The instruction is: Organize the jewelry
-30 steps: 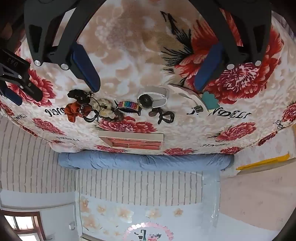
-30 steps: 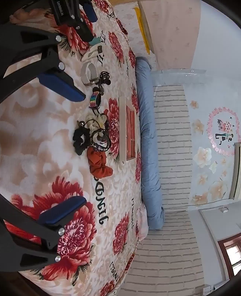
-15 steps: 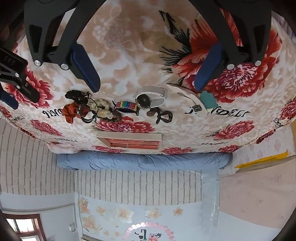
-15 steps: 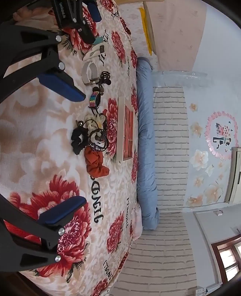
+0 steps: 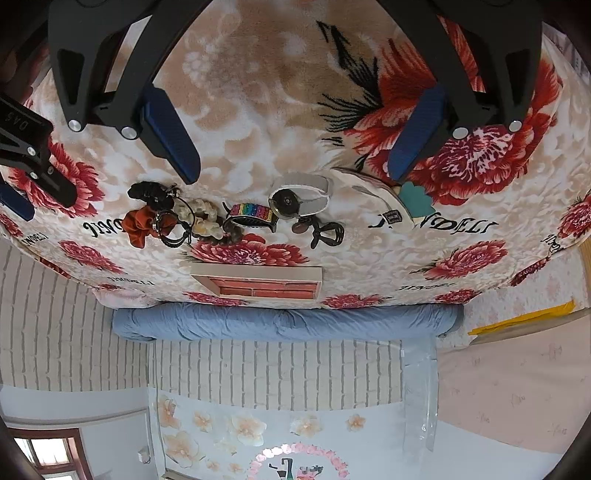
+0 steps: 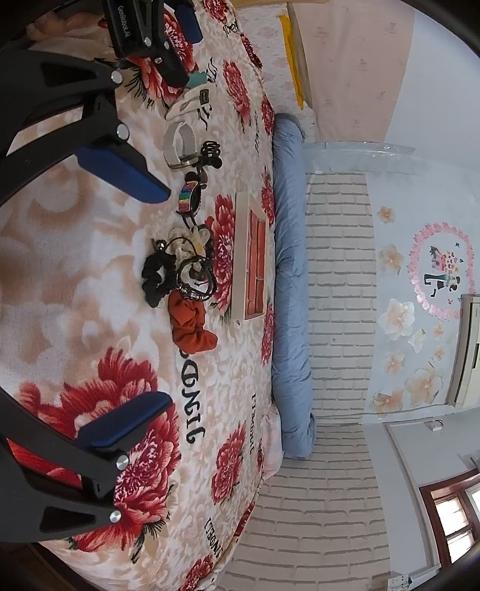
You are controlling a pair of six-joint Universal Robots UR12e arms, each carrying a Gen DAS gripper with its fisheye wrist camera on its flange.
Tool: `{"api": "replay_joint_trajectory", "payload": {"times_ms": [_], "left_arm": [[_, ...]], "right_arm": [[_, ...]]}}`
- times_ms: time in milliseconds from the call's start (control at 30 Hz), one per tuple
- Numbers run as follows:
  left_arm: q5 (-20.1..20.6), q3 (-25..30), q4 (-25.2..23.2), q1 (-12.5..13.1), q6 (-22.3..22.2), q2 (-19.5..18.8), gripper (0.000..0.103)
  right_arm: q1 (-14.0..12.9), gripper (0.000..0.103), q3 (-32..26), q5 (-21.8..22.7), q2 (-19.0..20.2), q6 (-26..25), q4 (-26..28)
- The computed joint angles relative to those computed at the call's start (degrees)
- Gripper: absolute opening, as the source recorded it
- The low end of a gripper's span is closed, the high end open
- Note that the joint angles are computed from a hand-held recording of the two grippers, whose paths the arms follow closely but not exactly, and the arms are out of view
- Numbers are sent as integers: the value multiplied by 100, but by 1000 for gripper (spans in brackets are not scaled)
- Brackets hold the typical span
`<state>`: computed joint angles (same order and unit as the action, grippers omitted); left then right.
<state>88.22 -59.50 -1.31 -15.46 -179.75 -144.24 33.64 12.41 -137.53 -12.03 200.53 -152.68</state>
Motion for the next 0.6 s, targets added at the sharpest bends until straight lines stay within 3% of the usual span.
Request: {"api": "replay_joint_trajectory", "payload": {"times_ms": [600], "left_arm": [[52,17,-13,-22,40,1,98]], "right_arm": [[0,99,130,-25,-51,-104,-132]]}}
